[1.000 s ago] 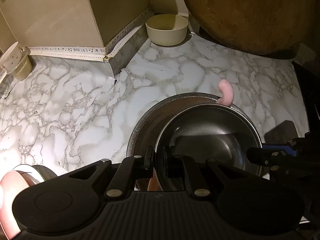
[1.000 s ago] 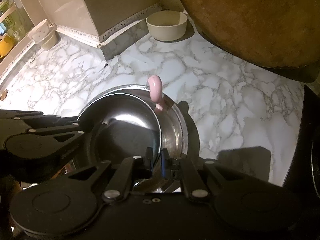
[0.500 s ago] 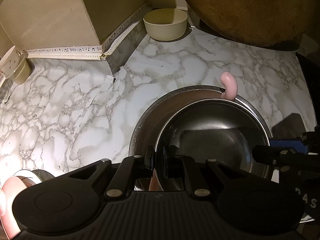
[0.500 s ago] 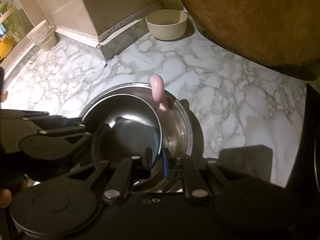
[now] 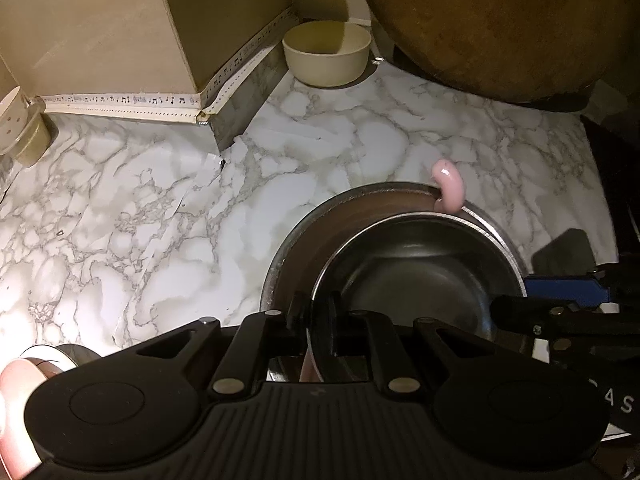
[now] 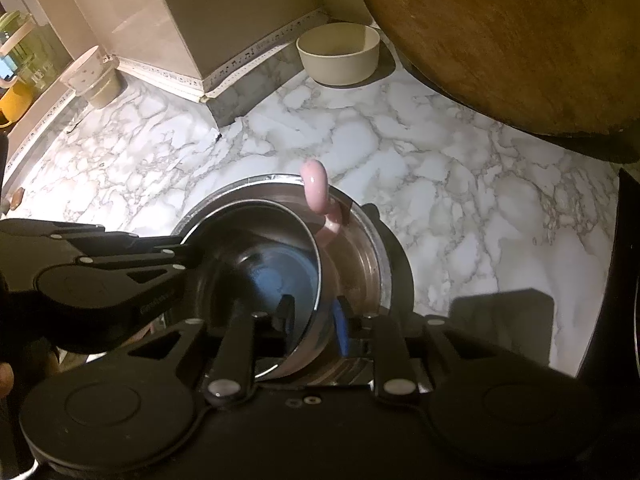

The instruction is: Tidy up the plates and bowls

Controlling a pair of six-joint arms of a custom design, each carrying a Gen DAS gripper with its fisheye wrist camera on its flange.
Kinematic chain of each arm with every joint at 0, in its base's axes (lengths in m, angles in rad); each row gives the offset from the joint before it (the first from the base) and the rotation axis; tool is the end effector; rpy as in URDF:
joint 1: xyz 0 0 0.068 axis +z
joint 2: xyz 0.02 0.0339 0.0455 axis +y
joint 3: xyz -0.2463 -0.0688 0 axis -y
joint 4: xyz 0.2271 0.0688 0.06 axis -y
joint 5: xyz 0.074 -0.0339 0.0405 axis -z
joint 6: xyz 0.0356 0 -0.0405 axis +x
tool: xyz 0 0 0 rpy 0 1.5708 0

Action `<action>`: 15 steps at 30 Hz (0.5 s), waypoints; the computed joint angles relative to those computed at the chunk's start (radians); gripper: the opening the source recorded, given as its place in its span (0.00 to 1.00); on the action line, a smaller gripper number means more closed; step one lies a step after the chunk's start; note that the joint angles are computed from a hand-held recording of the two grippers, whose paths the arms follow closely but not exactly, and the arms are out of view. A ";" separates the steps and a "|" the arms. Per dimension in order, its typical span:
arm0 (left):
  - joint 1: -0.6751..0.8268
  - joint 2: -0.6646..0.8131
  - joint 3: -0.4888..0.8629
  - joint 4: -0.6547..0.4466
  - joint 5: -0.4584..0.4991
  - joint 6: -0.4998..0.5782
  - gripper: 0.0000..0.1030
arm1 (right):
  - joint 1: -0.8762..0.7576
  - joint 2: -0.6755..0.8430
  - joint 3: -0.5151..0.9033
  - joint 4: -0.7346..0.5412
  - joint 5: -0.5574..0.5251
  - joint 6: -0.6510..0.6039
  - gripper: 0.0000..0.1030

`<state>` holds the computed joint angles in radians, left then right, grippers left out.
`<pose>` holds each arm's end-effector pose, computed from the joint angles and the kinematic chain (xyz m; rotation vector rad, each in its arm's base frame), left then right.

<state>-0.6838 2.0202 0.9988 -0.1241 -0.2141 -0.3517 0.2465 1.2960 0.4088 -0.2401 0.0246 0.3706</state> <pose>0.2696 -0.2100 0.0739 0.3800 2.6417 -0.0360 0.1846 0.0455 0.1134 0.1754 2.7019 0.1536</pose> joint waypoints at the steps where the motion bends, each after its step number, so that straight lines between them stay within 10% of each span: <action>1: 0.000 -0.006 -0.002 0.001 0.002 0.001 0.12 | -0.004 -0.009 0.003 -0.009 -0.003 -0.005 0.24; 15: -0.038 -0.104 0.015 -0.039 -0.030 -0.044 0.54 | -0.097 -0.144 0.070 -0.164 -0.069 -0.139 0.35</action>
<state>-0.7214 1.9158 1.0133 -0.1635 -0.2445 -0.3954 0.1497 1.1521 0.4789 -0.4045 -0.0447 0.2313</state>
